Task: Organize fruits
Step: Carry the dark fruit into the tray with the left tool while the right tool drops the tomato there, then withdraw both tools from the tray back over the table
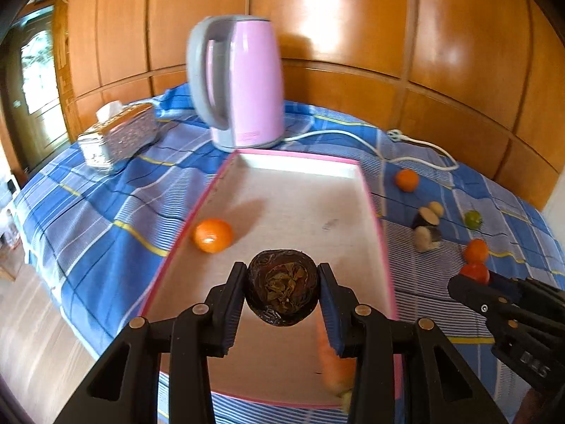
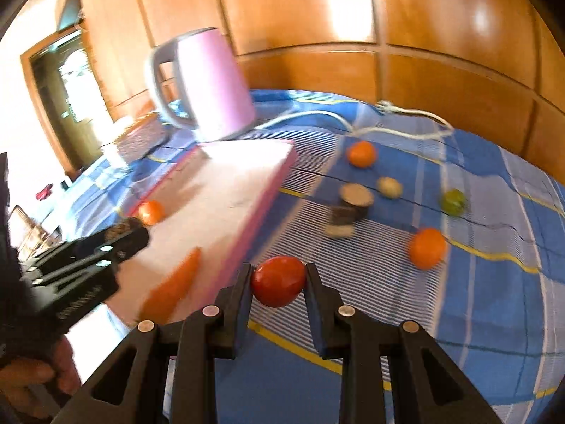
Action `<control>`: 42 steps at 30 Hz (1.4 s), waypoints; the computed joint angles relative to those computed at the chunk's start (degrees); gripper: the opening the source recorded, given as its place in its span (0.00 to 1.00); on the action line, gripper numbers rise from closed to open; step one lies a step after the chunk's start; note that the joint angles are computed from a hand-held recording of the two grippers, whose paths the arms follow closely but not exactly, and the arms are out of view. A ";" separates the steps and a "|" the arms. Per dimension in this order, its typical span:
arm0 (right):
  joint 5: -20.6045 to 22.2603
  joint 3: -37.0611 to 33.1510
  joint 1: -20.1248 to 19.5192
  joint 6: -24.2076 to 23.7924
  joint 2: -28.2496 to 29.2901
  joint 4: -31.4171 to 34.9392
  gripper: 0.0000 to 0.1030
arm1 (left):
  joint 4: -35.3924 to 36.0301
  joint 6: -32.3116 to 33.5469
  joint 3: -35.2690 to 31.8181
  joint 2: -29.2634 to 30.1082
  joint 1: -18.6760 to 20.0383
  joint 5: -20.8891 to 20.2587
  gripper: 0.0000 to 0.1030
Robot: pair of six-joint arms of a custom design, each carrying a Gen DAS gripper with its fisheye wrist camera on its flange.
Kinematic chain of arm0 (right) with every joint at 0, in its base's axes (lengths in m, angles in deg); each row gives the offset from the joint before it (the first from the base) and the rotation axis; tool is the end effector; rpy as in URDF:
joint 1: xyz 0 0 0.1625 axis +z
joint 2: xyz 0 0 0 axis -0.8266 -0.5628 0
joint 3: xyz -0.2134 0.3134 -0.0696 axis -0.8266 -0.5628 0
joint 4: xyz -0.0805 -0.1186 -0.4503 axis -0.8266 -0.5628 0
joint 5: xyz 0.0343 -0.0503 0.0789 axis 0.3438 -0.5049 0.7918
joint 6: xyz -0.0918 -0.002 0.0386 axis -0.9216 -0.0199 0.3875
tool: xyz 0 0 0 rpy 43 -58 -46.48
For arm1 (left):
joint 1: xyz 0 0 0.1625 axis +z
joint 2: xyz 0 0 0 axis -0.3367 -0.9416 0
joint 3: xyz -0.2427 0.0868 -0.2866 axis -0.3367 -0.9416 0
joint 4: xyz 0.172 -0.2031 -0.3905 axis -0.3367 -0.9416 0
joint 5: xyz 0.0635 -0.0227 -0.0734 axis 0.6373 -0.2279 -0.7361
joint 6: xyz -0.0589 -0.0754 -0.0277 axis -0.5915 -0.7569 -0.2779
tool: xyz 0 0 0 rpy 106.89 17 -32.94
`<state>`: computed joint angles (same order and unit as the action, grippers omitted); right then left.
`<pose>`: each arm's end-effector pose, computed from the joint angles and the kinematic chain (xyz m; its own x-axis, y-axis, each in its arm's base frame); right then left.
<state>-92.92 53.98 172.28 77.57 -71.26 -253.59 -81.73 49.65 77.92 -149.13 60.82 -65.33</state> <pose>0.2357 -0.3238 0.0580 -0.8175 -0.0129 0.5758 -0.4179 0.7013 -0.5775 -0.1171 -0.3790 0.1702 -0.7224 0.2330 -0.6511 0.6110 0.6560 -0.4432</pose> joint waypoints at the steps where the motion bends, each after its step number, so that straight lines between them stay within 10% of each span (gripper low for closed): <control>1: 0.92 -0.72 0.30 -0.08 0.26 0.98 0.28 | -0.07 0.00 -0.10 -0.05 0.28 0.21 0.39; 42: 6.10 -11.24 2.21 1.15 8.12 8.95 0.29 | -3.01 -2.92 -1.85 0.13 5.24 3.19 0.52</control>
<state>-86.82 42.75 174.50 78.72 -63.14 -244.64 -84.74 46.73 76.07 -149.00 66.07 -62.14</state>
